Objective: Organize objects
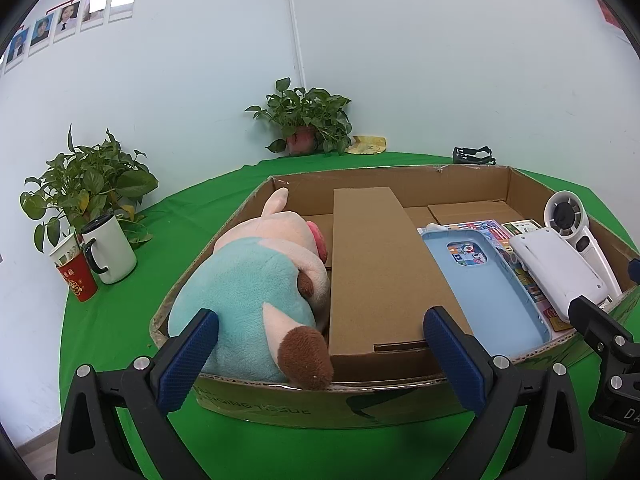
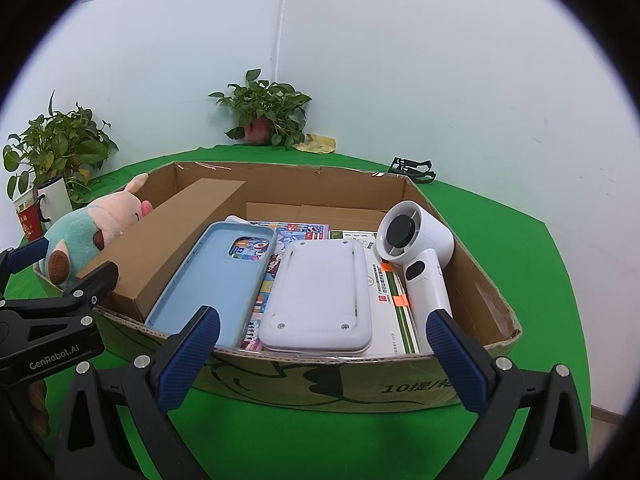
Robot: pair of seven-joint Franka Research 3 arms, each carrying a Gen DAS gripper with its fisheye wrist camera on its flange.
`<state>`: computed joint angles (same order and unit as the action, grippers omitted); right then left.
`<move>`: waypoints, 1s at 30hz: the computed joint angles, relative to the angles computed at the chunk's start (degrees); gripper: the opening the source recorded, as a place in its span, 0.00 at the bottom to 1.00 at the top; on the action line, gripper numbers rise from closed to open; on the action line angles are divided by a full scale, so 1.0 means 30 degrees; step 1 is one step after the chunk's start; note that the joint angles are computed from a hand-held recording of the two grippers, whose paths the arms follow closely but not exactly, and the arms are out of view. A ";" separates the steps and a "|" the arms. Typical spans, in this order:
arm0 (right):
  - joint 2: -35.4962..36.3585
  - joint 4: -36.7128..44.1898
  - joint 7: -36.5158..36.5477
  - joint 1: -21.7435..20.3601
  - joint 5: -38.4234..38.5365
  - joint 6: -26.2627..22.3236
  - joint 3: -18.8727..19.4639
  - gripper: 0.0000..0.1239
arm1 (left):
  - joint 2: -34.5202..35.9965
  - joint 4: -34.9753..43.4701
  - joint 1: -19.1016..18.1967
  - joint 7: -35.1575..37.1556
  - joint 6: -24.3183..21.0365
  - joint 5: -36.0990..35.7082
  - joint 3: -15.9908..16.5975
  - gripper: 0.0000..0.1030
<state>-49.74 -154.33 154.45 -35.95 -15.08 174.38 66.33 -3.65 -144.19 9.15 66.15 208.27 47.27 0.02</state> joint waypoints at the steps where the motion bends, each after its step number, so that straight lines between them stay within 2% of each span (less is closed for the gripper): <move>1: -0.0007 0.0012 0.0005 -0.0001 -0.0007 -0.0027 0.0007 0.83 | 0.0000 0.0000 0.0003 0.0000 0.0000 0.0000 -0.0003 1.00; 11: -0.0154 0.0260 0.0403 -0.0008 -0.0138 -0.0739 0.0176 0.83 | -0.0371 -0.0506 -0.0101 0.0687 -0.0351 -0.1184 -0.0223 1.00; 30: 0.0195 0.0623 0.0886 -0.0094 -0.0722 -0.0865 0.0264 0.83 | -0.0225 -0.0218 -0.0290 0.0009 -0.0552 -0.0503 -0.0026 1.00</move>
